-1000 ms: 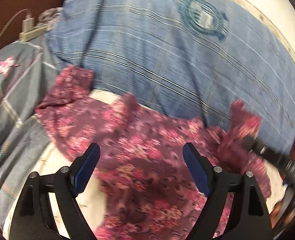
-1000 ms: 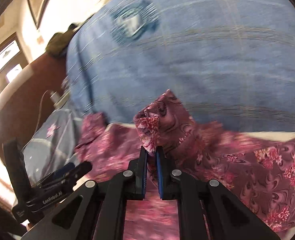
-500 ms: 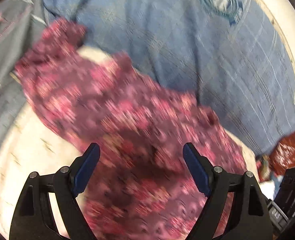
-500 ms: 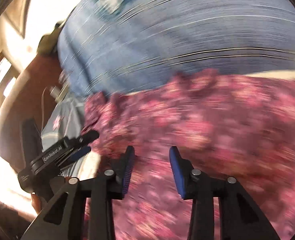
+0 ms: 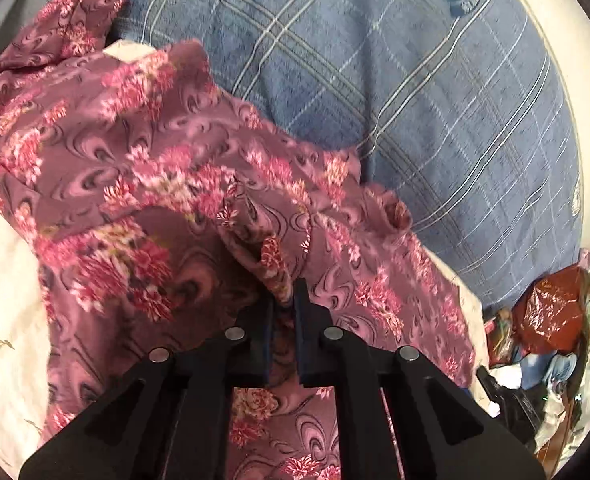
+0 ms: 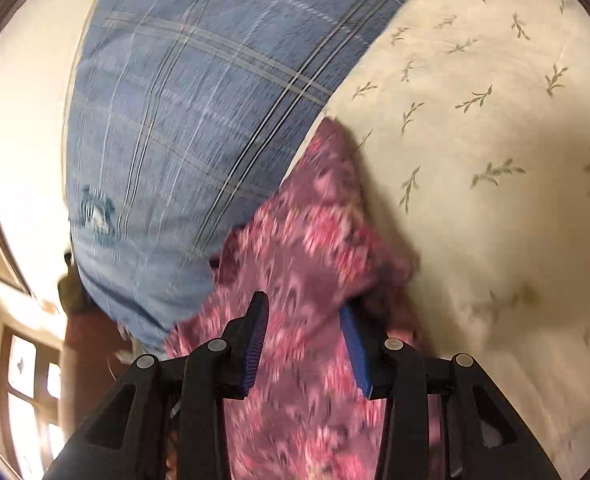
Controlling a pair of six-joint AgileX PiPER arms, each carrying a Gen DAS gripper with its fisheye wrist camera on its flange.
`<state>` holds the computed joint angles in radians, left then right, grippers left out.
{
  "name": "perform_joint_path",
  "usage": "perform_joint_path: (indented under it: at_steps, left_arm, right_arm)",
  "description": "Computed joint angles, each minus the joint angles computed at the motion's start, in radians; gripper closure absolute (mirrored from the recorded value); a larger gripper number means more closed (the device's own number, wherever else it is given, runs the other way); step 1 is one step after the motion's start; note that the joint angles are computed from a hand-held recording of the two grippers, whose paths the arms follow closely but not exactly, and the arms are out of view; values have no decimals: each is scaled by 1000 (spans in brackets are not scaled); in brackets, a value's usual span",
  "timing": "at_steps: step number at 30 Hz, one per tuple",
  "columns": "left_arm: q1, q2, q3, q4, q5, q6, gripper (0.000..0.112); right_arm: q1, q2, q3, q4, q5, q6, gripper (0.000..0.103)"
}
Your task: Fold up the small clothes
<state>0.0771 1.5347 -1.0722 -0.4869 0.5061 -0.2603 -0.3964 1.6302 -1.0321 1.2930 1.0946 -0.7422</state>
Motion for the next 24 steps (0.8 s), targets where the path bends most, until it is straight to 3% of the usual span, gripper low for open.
perform_joint_path:
  at_steps: [1,3,6,8,10,12,14,16,18,19,20,22,24]
  left_arm:
    - [-4,-16,12,9,-21,-15,106]
    - [-14,-47,15,100,-30,-76,106]
    - [-24,-28,-19,255,36,-217,100]
    - [-36,26,-67,362,122,-309,98]
    - [-27,20,-61,348,143,-302,97]
    - [-38,-44,-27,432,125,-409,96]
    - [-61,-134,25,592,77,-598,84]
    - [-87,-182,61,709,29,-721,40]
    - [-110,-154,57,722,-19,-692,32]
    - [-114,-121,36,676,-11,-625,32]
    - [-104,-76,12,595,-2,-525,32]
    - [-97,50,-73,475,80,-383,32]
    - [-108,84,-96,514,96,-373,32]
  right_arm:
    - [0,34,-18,16,5,21,71]
    - [4,58,-20,53,14,32,100]
    - [-13,-15,30,135,-1,-83,100]
    - [-9,-11,19,49,-19,-40,98]
    - [9,31,-5,-64,-28,38,98]
    - [-23,4,11,-83,8,32,93]
    - [-20,-81,22,-147,-3,45,92]
    - [5,-152,23,-144,-15,0,92]
    - [76,-210,8,-149,-85,-45,83]
    - [144,-230,-6,-152,-155,-78,71]
    - [193,-227,-18,-158,-204,-90,67]
    - [279,-205,-28,-184,-301,-95,66]
    - [357,-135,-67,-311,-370,-2,67]
